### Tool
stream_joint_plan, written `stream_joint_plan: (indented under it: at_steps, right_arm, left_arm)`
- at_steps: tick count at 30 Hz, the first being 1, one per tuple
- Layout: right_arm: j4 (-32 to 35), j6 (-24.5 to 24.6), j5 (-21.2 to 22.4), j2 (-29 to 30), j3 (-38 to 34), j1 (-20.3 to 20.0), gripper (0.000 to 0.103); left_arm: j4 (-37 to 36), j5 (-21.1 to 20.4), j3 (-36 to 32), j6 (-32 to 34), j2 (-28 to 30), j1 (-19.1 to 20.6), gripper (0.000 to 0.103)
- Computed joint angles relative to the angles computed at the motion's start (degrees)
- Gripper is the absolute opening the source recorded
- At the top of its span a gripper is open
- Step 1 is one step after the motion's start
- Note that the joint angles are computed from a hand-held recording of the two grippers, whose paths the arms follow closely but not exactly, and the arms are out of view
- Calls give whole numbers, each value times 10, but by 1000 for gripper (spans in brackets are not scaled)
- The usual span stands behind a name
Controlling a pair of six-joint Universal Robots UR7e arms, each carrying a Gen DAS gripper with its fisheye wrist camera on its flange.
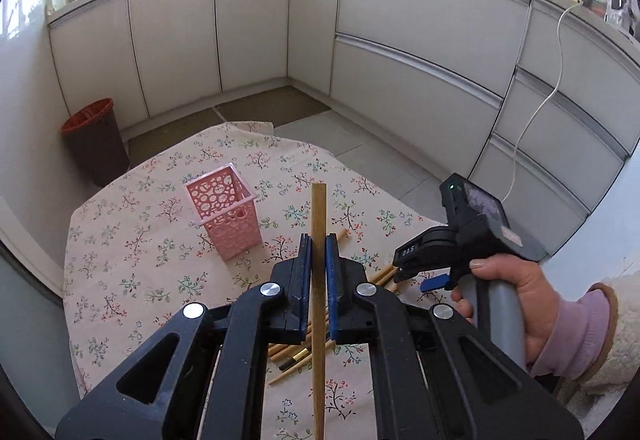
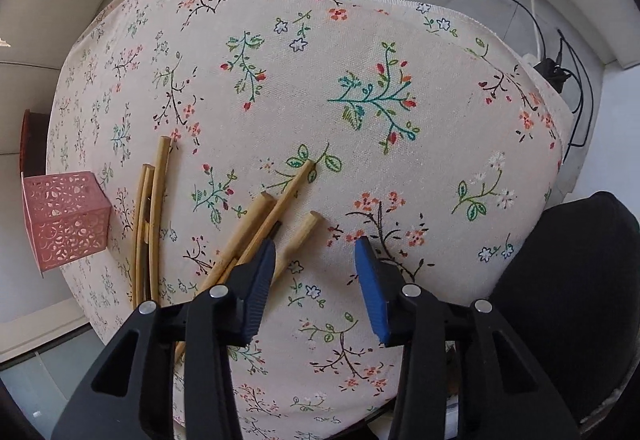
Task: Organize utensils
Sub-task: 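Grasp one wooden chopstick upright with the left tool while the right tool grasps another, then carry both chopsticks over the pink holder and open both tools to drop them in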
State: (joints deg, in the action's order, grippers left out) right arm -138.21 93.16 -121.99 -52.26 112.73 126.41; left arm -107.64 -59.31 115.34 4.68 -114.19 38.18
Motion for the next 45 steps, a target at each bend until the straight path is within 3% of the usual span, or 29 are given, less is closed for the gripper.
stream_joint_plan:
  at_steps: [9,13,17,24,29,37,45]
  right_arm:
    - [76,71,-30,43,-56,12,23]
    - [56,92,-44,54,-58,17,14]
    - [-8,89,-54,48,-28,21,8]
    - [-68,37,-87,17,4,37,8]
    - [-90,-43,-131,4,-1,77,8]
    - [-113,-182,-162,2,-33,143,8]
    - [-128,-269,-175,3,-62,179,8]
  left_arm:
    - [-23,-15,-13,5,-19,2,6]
    - [-32,-9,-15,2,-19,7,6]
    - [-30,-1,-17,-4,-20,9,6]
    - [-24,18,-18,-25,-31,-4,6]
    - [-13,25,-21,-57,-43,-15,6]
    - [22,49,-24,-139,-69,-34,6]
    - [37,109,-21,-228,-85,-79,6]
